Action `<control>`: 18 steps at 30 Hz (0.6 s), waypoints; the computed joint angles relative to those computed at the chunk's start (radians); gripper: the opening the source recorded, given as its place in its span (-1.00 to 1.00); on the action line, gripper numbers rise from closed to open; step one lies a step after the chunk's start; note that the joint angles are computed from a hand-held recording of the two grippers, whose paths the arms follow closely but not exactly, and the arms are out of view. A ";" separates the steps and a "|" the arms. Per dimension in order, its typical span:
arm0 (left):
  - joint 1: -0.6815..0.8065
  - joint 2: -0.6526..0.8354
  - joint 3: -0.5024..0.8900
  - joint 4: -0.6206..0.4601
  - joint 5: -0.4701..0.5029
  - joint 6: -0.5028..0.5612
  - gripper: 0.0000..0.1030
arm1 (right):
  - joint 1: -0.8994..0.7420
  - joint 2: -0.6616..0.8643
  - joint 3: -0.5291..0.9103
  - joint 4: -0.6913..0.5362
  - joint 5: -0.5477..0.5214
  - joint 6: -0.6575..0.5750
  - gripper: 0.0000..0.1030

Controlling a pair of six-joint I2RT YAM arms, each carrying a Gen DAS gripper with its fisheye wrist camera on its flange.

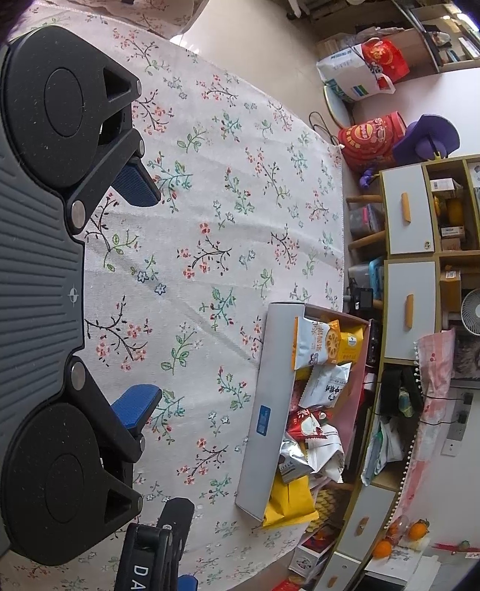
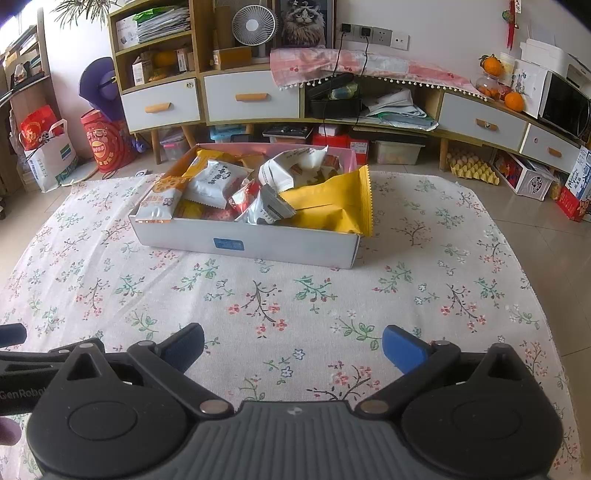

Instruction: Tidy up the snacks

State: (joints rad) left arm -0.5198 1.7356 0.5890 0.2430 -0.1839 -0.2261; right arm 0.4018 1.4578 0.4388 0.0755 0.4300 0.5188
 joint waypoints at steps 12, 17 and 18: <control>0.002 -0.007 -0.001 0.011 0.007 -0.006 1.00 | -0.001 -0.013 0.000 -0.005 0.008 0.002 0.76; 0.000 -0.008 -0.001 0.013 0.002 -0.009 1.00 | -0.004 -0.016 -0.001 -0.006 0.007 0.003 0.76; -0.001 -0.010 -0.004 0.018 0.002 -0.007 1.00 | -0.004 -0.016 0.000 -0.005 0.008 0.004 0.76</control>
